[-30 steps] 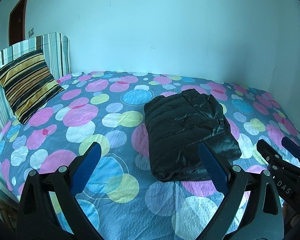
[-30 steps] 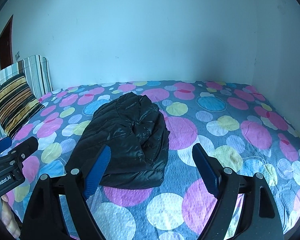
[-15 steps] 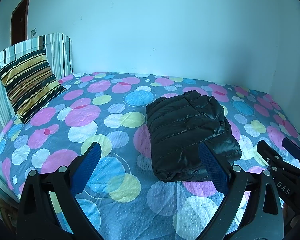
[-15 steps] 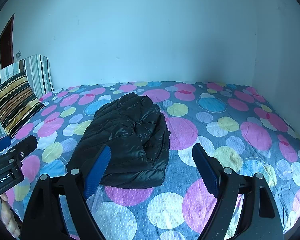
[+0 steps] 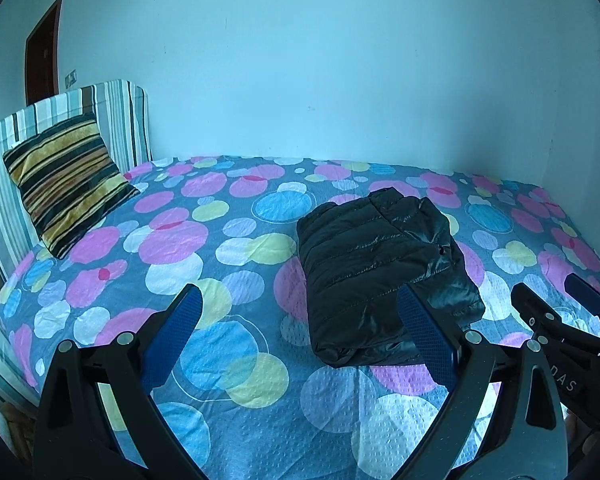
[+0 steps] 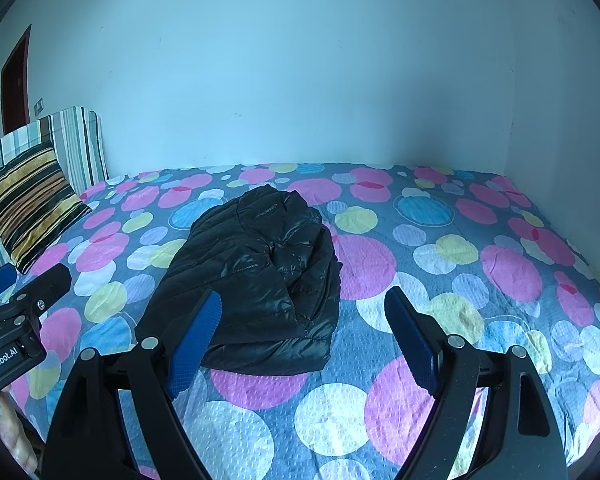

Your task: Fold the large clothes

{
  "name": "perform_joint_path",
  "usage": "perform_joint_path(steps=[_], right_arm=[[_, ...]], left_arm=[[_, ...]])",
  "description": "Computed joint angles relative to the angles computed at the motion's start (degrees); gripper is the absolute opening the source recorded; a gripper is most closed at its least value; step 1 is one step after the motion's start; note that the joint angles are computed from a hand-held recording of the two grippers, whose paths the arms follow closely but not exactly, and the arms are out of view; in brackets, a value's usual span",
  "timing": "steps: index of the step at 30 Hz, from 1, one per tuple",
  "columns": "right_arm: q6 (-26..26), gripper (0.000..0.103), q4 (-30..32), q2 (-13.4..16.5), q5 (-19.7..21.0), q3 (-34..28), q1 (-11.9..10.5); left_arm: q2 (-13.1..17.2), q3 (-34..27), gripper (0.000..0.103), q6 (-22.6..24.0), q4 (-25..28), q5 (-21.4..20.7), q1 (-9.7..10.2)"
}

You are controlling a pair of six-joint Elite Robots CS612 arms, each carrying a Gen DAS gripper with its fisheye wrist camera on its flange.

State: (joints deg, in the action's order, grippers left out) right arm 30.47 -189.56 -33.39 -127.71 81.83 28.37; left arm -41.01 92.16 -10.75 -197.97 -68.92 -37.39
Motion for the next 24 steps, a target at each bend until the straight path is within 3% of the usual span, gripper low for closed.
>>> perform_joint_path(steps=[24], right_arm=[[-0.3,0.082,0.2,-0.3,0.0,0.3,0.2]], left_arm=[[-0.3,0.9,0.101,1.1,-2.8,-0.2,-0.29]])
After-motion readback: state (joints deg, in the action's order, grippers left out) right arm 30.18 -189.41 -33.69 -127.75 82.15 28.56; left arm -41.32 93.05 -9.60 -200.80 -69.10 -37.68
